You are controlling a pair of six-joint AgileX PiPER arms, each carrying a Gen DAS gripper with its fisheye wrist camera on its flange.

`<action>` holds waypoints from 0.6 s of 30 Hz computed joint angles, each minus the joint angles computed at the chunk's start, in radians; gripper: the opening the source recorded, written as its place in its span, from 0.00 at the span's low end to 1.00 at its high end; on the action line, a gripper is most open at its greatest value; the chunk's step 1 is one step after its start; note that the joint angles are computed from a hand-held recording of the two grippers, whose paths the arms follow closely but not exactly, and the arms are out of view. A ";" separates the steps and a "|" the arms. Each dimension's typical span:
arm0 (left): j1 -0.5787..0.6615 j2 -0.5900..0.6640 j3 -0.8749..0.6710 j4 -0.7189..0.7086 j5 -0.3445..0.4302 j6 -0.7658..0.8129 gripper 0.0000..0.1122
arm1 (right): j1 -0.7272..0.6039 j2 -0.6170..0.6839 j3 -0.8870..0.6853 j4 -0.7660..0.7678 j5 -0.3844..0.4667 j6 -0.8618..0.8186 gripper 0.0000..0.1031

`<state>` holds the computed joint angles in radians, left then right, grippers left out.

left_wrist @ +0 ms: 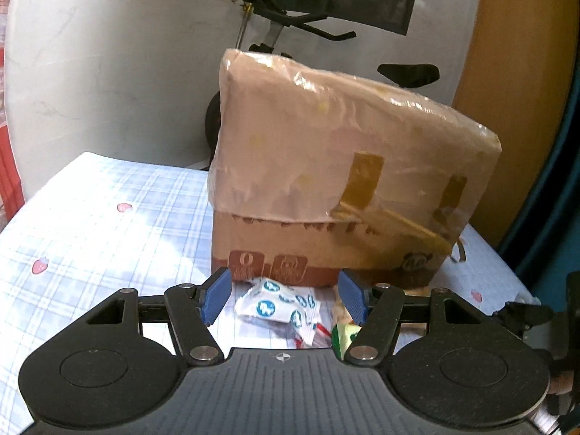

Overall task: Organize snacks
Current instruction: 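Move both tools back to the table, right tool toward the gold snack packet, then grasp the gold packet with the right tool while the left tool grasps the white-blue wrapped snack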

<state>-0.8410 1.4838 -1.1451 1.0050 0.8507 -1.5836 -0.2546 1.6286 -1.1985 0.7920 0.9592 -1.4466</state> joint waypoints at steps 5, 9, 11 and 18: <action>-0.004 -0.008 0.048 0.004 -0.026 -0.044 0.60 | -0.002 -0.058 0.063 0.024 -0.038 0.027 0.56; -0.009 -0.018 0.087 0.003 -0.042 -0.071 0.60 | 0.010 -0.082 0.089 0.033 -0.063 0.100 0.46; -0.011 -0.021 0.099 -0.005 -0.048 -0.073 0.60 | 0.023 -0.093 0.106 0.043 -0.076 0.107 0.45; -0.021 -0.030 0.148 -0.034 -0.056 -0.088 0.59 | 0.072 -0.119 0.165 0.104 -0.117 0.059 0.48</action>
